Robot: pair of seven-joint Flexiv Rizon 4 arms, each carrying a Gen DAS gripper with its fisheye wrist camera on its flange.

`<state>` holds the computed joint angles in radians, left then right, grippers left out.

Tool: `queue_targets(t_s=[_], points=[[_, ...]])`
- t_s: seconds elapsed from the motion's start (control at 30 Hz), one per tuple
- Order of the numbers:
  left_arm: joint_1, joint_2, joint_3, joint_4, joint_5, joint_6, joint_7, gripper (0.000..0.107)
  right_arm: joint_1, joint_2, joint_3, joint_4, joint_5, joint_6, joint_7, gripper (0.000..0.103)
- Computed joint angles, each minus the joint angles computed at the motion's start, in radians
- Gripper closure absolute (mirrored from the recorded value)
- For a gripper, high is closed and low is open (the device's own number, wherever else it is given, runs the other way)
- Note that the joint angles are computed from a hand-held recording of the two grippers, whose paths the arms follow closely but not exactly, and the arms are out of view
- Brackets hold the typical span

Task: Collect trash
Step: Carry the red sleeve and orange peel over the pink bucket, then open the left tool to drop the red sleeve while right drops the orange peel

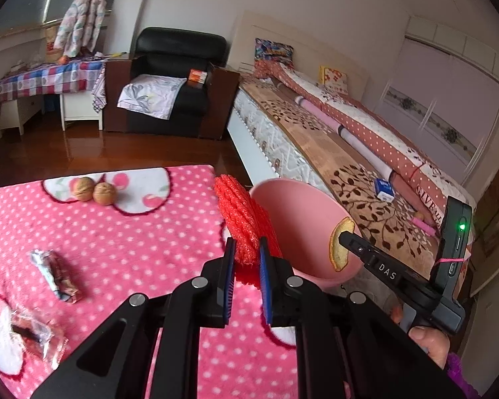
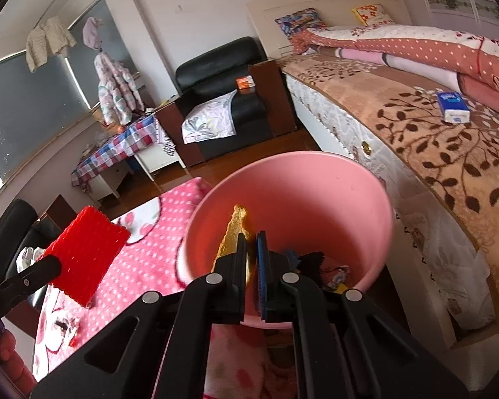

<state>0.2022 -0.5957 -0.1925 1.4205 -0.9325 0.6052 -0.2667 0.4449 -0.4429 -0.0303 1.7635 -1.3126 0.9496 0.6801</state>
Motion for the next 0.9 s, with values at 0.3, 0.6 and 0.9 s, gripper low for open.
queue_targets(t_s=[0.3, 0.6, 0.9], points=[[-0.048, -0.01, -0.007, 0.0, 0.047, 0.009, -0.008, 0.094, -0.029, 0.021, 0.001, 0.056, -0.025, 0.023, 0.079, 0.097], [-0.092, -0.014, -0.016, 0.013, 0.083, 0.046, -0.008, 0.094, -0.059, 0.037, 0.007, 0.089, -0.061, 0.029, 0.124, 0.097], [-0.123, -0.045, -0.023, -0.004, 0.13, 0.085, -0.053, 0.093, -0.08, 0.041, 0.011, 0.106, -0.076, 0.039, 0.144, 0.097]])
